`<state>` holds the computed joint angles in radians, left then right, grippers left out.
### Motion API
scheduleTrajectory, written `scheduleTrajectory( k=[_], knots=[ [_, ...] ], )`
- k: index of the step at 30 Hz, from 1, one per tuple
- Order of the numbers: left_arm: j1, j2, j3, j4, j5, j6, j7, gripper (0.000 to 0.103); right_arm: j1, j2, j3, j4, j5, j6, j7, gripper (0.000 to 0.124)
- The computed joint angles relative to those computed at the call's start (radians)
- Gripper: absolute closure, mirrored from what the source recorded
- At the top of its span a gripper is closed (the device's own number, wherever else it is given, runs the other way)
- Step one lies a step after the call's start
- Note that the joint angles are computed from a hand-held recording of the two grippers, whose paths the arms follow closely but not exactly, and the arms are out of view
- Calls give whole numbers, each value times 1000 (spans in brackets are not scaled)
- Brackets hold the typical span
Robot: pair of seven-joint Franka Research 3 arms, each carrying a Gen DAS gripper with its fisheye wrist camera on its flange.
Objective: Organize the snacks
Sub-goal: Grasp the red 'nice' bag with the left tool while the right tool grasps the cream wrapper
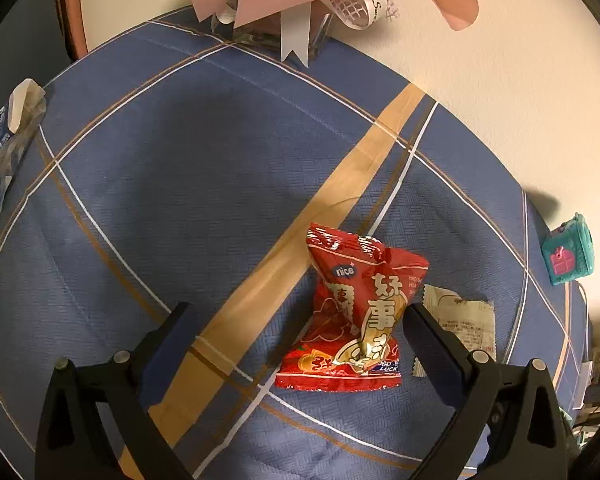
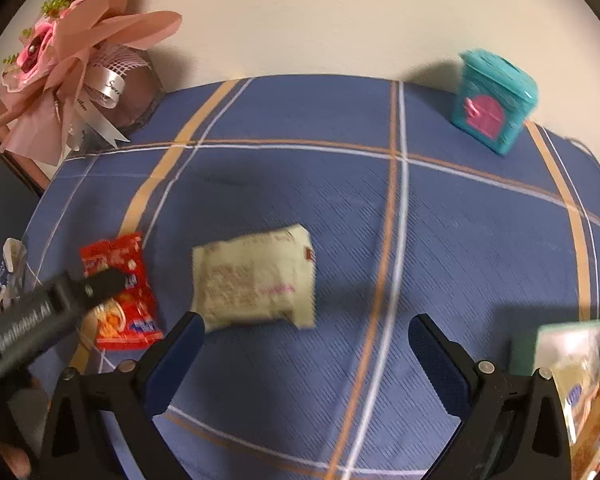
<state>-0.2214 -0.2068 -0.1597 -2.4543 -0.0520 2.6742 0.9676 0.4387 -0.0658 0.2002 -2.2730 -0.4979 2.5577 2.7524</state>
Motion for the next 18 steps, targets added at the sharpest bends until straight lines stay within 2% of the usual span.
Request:
scheduleTrajectory(
  k=[8,12,15,18],
  knots=[
    [7,1,17,-8,-34,11,10,1,37,117,-28,102,5,-26,-65,21],
    [3,12,21,-1,-56,18,38,1,57,141,-50,113,10,-9,-72,21],
    [-2,21,21,5,-79,28,61,1,74,167,-62,146,-20,-35,-60,21],
    [9,30,5,14,-42,23,40,1,94,199,-70,190,-45,-86,-71,21]
  ],
)
